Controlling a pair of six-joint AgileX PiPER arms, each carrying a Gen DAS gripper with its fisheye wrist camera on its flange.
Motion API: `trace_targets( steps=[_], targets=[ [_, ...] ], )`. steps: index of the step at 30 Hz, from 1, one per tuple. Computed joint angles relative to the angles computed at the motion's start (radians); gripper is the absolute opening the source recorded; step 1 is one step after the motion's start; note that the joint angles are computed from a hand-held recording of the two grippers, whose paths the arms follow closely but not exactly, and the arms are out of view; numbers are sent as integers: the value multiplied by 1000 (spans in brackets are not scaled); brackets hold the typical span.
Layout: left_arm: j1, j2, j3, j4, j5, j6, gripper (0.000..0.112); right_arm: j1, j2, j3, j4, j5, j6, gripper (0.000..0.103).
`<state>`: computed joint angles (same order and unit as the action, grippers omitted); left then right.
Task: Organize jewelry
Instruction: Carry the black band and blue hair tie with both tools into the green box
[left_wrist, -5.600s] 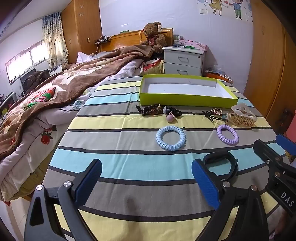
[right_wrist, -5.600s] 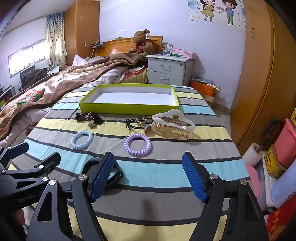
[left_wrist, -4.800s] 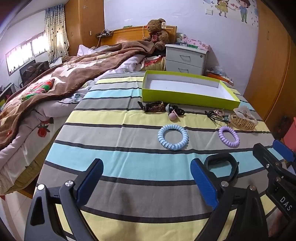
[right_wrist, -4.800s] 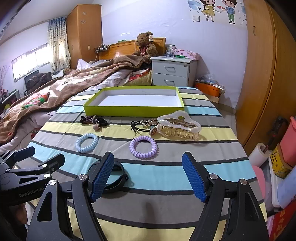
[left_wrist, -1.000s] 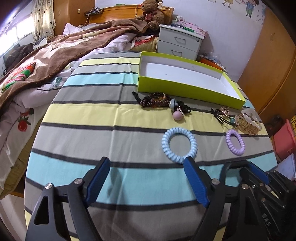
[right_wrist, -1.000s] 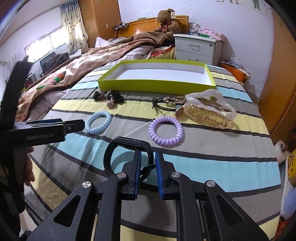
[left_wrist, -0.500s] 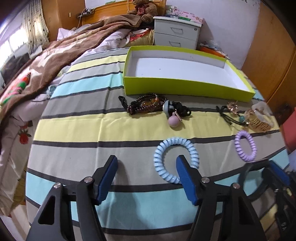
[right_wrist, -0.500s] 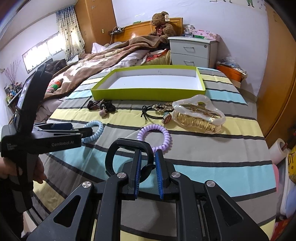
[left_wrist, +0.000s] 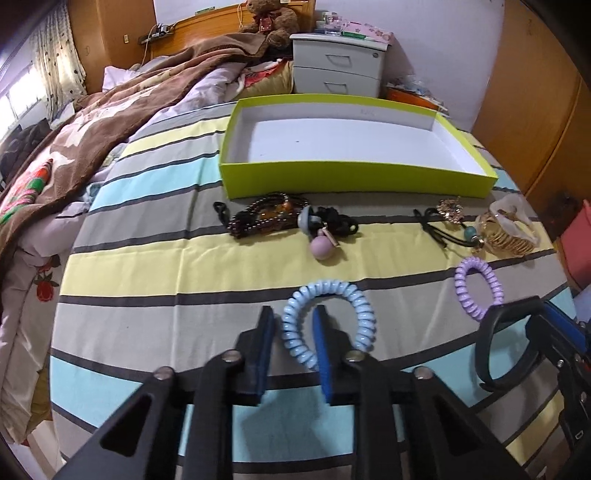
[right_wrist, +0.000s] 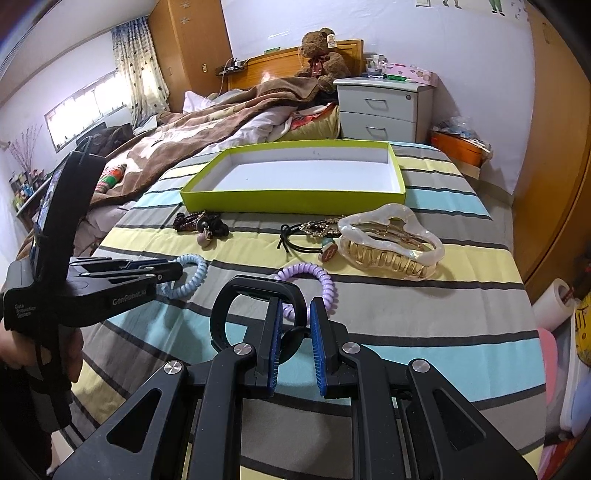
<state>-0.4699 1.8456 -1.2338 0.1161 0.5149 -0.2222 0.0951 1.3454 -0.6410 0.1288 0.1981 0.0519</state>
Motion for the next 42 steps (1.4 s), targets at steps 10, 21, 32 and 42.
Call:
trace_targets(
  steps=[10, 21, 32, 42],
  targets=[
    [16, -50, 22, -87, -33, 75, 10, -10, -8, -28, -59, 22, 58, 16],
    [54, -86, 6, -205, -11, 182, 10, -34, -5, -91, -78, 54, 67, 16],
    [84, -69, -110, -262, 28, 234, 10, -78, 71, -256, -49, 117, 5, 16],
    [122, 42, -324, -316, 99, 278, 10, -124, 230, -471, -9, 192, -56, 16]
  ],
)
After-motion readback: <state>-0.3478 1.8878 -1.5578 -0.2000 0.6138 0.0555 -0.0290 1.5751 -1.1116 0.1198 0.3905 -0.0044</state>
